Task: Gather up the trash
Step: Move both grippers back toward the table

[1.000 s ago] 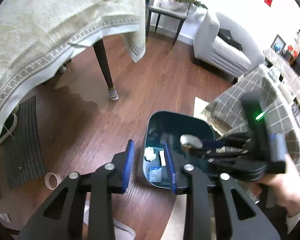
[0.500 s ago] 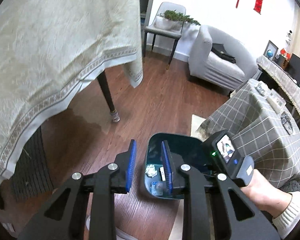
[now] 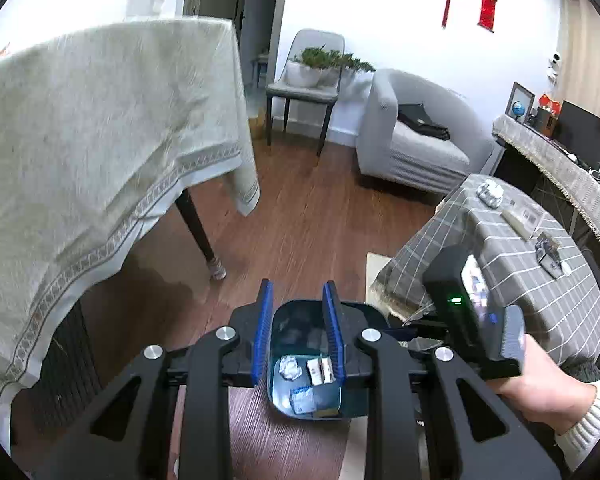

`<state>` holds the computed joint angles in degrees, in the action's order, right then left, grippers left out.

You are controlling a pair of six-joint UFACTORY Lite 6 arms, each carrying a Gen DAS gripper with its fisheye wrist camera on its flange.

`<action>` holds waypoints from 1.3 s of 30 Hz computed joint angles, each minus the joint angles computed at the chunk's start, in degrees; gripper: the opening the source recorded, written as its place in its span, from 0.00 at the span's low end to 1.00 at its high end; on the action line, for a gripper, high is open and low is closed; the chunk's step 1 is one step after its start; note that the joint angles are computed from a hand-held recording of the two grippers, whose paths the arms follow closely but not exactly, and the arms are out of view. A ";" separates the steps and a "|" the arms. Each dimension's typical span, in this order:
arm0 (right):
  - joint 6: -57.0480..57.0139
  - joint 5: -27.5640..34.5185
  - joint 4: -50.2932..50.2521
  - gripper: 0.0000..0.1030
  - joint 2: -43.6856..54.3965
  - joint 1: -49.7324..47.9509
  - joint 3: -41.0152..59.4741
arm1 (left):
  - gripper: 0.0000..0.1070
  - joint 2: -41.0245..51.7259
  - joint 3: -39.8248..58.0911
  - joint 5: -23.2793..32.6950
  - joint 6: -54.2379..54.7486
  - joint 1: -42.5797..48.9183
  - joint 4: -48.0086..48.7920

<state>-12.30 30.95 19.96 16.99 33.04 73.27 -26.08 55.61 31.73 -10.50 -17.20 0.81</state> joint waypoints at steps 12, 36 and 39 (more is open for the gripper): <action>-6.01 4.20 0.02 0.35 -22.40 -9.56 -5.11 | 0.39 8.68 8.65 -3.18 -19.22 -13.79 14.10; -46.73 28.11 23.79 0.55 -37.33 -65.89 -8.92 | 0.77 46.12 39.81 -6.49 -32.56 -36.71 28.04; -51.41 30.92 25.56 0.62 -35.77 -73.06 -8.28 | 0.81 51.59 46.51 -5.63 -30.09 -38.85 26.37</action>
<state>-63.71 61.88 45.52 -18.78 -40.02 64.99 25.51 102.12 26.10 -40.59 -56.04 27.18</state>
